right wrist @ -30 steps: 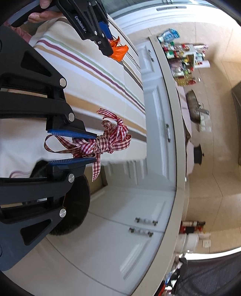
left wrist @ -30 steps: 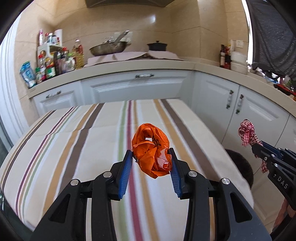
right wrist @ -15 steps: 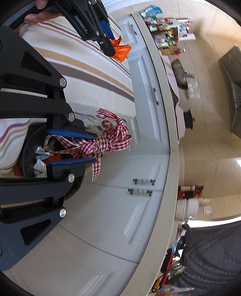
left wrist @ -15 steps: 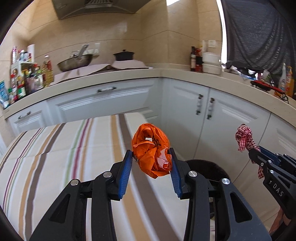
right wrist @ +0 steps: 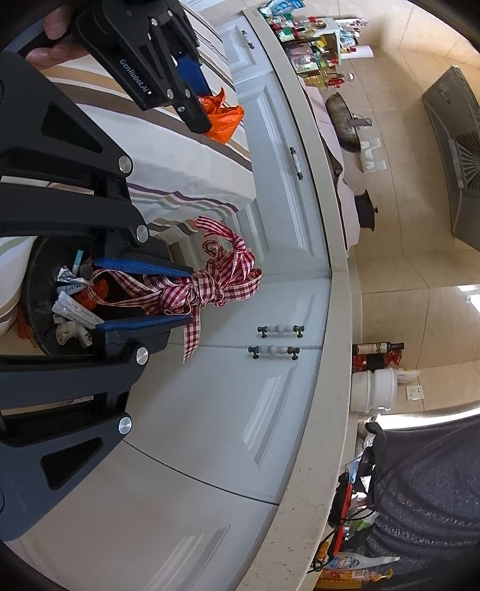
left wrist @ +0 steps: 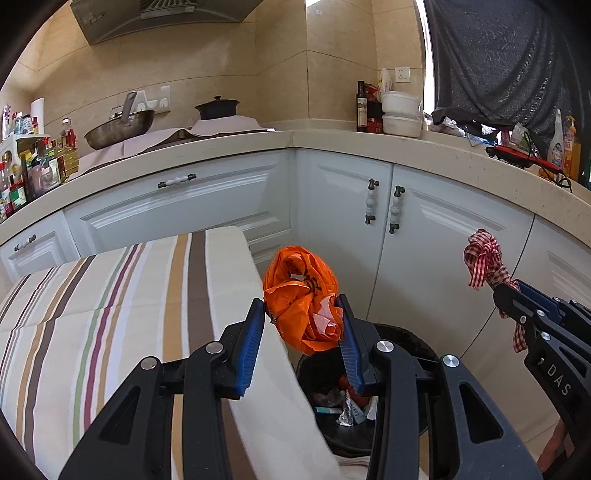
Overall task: Collect trash
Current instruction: 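Carry the orange bag and checked ribbon over the bin, then open both tools to drop the bag and ribbon into the bin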
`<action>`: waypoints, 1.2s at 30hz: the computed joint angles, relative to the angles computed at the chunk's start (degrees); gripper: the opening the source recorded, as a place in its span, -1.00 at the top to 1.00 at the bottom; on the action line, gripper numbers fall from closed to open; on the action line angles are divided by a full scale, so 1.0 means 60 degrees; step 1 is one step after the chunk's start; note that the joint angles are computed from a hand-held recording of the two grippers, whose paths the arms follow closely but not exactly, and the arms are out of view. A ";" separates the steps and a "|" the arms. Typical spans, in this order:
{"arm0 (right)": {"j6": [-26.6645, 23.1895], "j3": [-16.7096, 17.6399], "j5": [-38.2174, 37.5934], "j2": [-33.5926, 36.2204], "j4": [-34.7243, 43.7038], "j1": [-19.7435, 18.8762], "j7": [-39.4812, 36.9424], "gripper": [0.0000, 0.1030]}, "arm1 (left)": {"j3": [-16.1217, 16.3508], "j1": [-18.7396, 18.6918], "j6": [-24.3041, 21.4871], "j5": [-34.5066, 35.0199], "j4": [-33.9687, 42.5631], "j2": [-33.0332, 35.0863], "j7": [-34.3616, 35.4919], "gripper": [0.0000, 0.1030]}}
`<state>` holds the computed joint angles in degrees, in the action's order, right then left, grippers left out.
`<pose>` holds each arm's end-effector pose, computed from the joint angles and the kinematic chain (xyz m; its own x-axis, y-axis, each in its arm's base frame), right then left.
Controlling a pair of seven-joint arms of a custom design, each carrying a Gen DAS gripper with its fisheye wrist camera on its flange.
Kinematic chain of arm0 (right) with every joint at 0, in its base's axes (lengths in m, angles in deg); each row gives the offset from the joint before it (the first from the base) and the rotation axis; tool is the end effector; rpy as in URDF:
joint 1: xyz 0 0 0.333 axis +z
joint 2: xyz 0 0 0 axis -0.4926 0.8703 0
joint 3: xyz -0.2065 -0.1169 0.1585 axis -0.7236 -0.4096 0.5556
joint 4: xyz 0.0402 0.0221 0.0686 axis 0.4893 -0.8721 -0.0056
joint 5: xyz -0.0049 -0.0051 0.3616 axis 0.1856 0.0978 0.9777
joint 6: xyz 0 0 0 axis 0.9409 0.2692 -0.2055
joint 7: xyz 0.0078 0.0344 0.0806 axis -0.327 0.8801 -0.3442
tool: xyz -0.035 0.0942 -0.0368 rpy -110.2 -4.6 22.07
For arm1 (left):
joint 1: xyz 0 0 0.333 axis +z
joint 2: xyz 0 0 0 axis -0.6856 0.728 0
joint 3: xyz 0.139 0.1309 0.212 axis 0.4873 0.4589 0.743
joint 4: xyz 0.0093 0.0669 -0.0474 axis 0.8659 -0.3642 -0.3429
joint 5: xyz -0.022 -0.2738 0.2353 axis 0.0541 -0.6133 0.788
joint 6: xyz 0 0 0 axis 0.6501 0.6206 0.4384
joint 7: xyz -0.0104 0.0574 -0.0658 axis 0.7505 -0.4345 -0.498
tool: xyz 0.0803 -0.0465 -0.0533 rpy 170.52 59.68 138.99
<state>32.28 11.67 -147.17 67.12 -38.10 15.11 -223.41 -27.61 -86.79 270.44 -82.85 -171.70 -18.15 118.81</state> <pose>0.3891 0.4263 0.4326 -0.5328 -0.8419 -0.0858 -0.3286 0.2993 -0.8958 0.5061 -0.4287 0.4511 -0.6485 -0.7606 -0.0310 -0.3573 0.3400 -0.8699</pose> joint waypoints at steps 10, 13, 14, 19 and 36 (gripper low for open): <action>0.0374 -0.0018 -0.0046 -0.0360 -0.0673 -0.0330 0.0471 0.62 | 0.0676 -0.0725 -0.0624 0.0587 0.1002 0.0721 -0.0687 0.23; 0.0533 -0.0004 -0.0007 -0.0343 -0.0765 -0.0441 0.0612 0.62 | 0.0615 -0.0656 -0.0777 0.0917 0.1243 0.0909 -0.0910 0.23; 0.0587 -0.0010 -0.0004 -0.0345 -0.0801 -0.0472 0.0648 0.62 | 0.0600 -0.0635 -0.0843 0.1017 0.1344 0.0977 -0.0987 0.23; 0.0940 -0.0089 -0.0018 -0.0286 -0.0923 -0.0655 0.0760 0.61 | 0.0607 -0.0596 -0.1249 0.1511 0.1977 0.1399 -0.1462 0.22; 0.1759 -0.0361 -0.0005 -0.0151 -0.1193 -0.1112 0.1215 0.20 | -0.0800 0.0493 -0.2970 0.2636 0.3508 0.2172 -0.2104 -0.15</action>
